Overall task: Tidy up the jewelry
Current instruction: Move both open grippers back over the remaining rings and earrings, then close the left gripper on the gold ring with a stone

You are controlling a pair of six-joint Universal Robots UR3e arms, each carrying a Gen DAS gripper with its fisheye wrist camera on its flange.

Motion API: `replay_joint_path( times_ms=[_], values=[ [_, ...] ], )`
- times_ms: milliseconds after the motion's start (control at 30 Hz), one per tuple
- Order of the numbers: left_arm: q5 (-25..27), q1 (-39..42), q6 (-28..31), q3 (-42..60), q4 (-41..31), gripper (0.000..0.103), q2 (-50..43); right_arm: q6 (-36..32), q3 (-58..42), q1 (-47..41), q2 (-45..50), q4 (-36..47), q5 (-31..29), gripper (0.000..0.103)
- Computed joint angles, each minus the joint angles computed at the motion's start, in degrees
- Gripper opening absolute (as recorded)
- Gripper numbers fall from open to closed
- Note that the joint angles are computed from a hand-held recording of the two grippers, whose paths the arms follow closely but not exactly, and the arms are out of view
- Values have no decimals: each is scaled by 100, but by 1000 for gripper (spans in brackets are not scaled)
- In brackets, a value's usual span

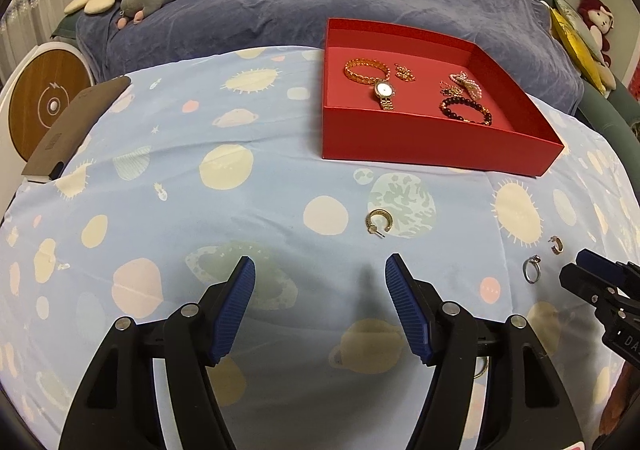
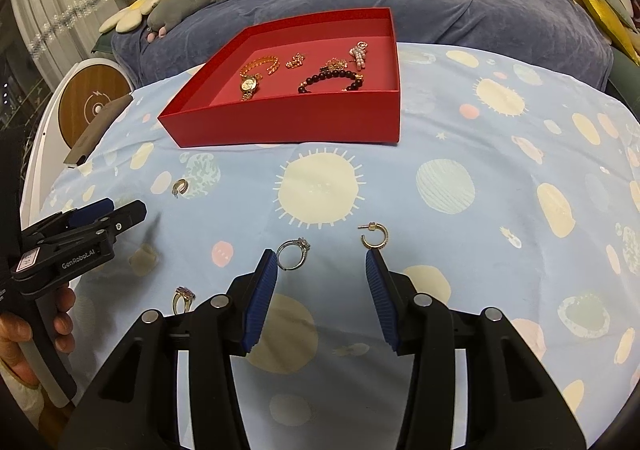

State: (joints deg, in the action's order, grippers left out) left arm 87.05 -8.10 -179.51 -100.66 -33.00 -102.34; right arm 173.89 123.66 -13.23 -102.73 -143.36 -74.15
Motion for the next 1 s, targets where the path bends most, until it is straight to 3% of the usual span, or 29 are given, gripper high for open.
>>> replay_joint_path(
  times_ms=[633,1000],
  values=[
    [16,-255,-248,213,-215,65,-117,-10,-230,515,631,-332,-127,42],
    [-529,-225,28,-418,-200,65,466,26,-272,430,630,-287,-146,42]
  ],
)
